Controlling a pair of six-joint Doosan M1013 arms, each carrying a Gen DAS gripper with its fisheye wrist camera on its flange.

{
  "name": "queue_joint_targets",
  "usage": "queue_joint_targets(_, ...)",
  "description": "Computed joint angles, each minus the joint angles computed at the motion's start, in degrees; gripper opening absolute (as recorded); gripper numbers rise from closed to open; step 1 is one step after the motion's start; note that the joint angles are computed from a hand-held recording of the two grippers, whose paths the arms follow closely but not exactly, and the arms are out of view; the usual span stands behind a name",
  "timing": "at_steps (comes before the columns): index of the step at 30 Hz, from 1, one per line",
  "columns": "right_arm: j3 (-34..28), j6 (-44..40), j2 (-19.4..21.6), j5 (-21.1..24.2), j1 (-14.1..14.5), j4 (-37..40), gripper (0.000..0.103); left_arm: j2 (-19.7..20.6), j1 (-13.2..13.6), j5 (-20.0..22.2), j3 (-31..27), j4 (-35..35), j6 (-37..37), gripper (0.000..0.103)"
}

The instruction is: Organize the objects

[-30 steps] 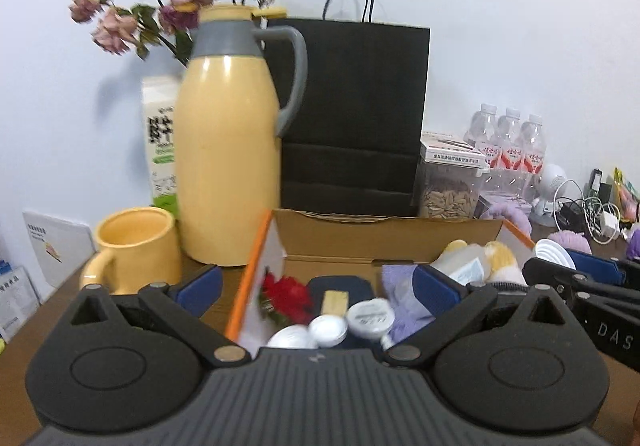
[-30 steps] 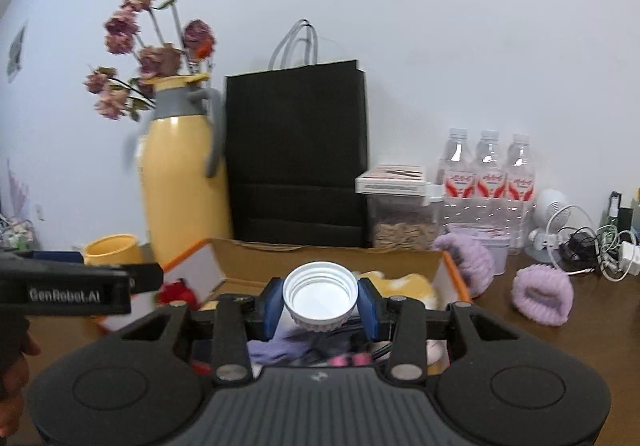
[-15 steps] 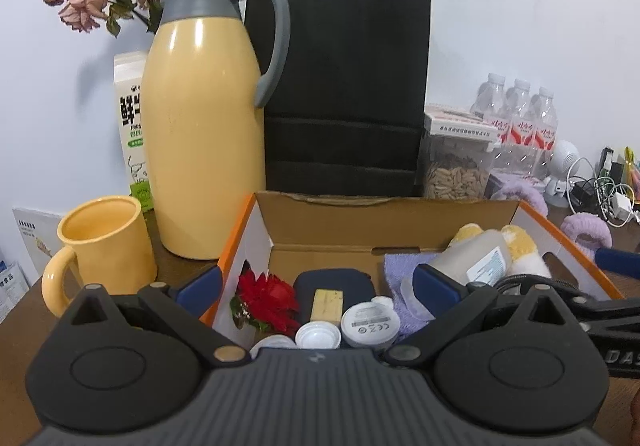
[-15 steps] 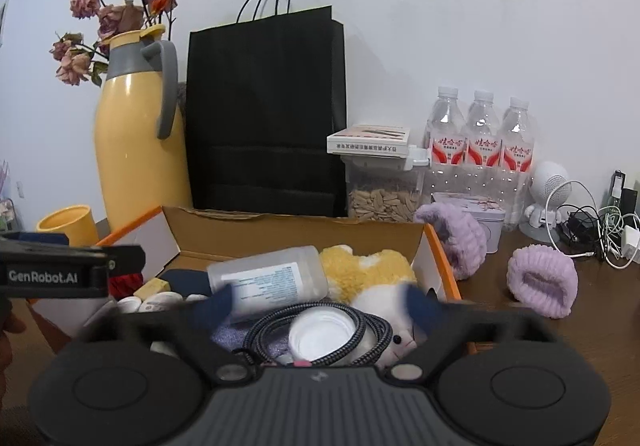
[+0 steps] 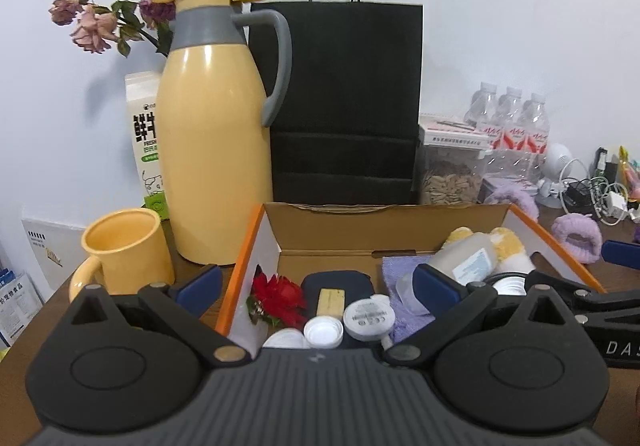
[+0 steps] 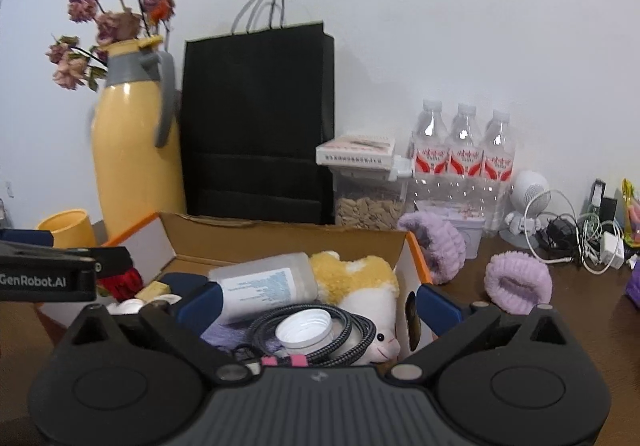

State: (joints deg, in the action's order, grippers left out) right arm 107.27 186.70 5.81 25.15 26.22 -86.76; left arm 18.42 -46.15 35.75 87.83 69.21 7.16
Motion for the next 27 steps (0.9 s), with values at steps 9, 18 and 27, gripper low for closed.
queue_joint_targets(9,2.79,-6.53,-5.2,1.45,3.44,7.4,0.103,-5.68,-2.92,2.25,5.14,-1.53,0.79,0.103)
queue_joint_targets(18,5.87,-12.88,-9.83,4.61,7.58,17.6,0.103,-11.5,-6.58,5.85,10.89,-2.3,1.04,0.103)
queue_joint_targets(27,7.99,-13.69,-12.65,8.27,11.24,21.13,0.103,-14.82,-9.75,9.08,14.99,-4.79,0.92,0.103)
